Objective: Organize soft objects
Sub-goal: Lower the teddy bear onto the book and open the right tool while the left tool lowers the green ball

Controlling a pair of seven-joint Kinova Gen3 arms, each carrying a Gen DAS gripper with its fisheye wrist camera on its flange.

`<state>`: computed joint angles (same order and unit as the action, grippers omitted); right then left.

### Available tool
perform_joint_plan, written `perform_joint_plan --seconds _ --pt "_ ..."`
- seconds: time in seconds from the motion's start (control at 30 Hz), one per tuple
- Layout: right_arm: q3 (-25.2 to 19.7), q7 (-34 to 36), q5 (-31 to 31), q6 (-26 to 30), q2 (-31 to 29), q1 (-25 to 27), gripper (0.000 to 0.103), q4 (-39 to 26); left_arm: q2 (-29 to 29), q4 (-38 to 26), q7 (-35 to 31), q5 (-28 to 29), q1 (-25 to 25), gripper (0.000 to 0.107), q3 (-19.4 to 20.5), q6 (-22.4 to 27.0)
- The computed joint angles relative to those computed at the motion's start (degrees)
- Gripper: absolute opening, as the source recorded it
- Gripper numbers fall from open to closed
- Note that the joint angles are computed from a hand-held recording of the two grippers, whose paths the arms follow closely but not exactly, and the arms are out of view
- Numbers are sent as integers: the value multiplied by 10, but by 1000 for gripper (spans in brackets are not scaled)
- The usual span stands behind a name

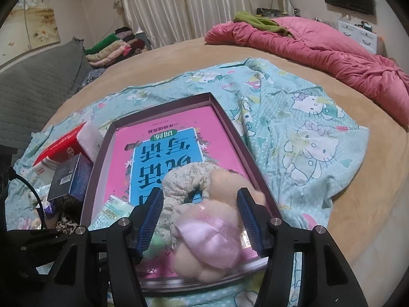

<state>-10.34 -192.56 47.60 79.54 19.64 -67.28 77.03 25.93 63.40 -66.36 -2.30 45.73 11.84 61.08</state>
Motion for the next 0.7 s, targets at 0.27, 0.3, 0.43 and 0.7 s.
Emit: perform_joint_plan --seconds 0.27,0.3,0.43,0.7 --pt "1 -31 17 15 -4 -10 71 8 1 0 0 2 -1 33 0 0" --pt "0 -34 19 17 -5 -10 71 9 1 -1 -1 2 -1 33 0 0" --pt "-2 -47 28 29 -6 -13 72 11 3 -2 -4 9 -5 33 2 1" --pt "-4 -64 51 58 -3 -24 74 9 4 -2 -12 23 -12 40 6 5"
